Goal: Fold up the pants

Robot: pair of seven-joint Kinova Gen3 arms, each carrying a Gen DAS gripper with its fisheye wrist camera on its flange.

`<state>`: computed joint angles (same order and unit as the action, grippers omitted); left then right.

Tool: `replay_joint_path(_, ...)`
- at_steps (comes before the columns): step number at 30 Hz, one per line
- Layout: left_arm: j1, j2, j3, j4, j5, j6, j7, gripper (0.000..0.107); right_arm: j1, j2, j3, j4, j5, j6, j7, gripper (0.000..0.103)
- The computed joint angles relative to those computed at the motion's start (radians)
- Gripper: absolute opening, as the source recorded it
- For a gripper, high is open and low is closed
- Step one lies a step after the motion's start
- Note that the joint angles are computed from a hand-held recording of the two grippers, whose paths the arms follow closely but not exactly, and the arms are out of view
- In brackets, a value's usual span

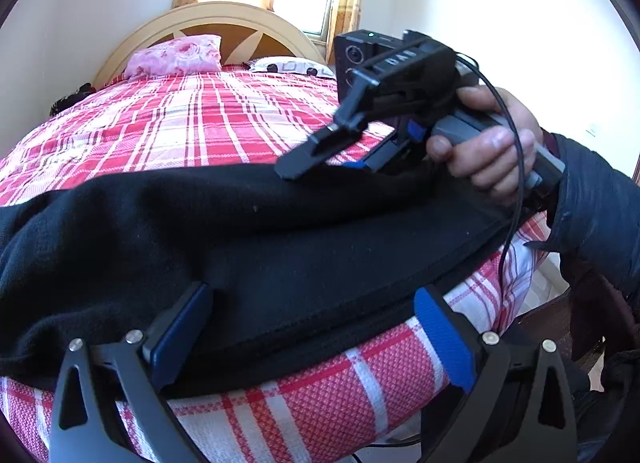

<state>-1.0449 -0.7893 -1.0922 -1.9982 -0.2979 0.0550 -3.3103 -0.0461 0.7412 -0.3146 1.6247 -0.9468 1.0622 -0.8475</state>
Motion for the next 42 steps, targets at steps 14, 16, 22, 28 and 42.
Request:
replay_joint_path(14, 0.002, 0.001, -0.001, -0.009, 0.028, 0.013, -0.027, 0.103, 0.054, 0.194, -0.126, -0.048, -0.373, -0.136, 0.097, 0.054)
replay_joint_path(16, 0.002, -0.003, 0.0, -0.006, 0.027, 0.007, -0.026, 0.103, 0.054, 0.18, -0.11, -0.056, -0.394, -0.158, 0.103, 0.053)
replay_joint_path(22, 0.006, -0.005, -0.002, -0.007, 0.021, 0.01, -0.021, 0.103, 0.062, 0.151, -0.073, -0.135, -0.287, -0.103, -0.016, 0.053)
replay_joint_path(28, 0.016, -0.02, -0.013, -0.007, 0.027, 0.01, -0.021, 0.103, -0.071, 0.032, 0.137, -0.121, -0.058, -0.037, -0.148, 0.053)
replay_joint_path(42, 0.021, -0.032, -0.017, 0.003, -0.001, -0.01, 0.001, 0.103, 0.001, -0.104, 0.053, 0.019, 0.204, 0.054, -0.031, 0.054)
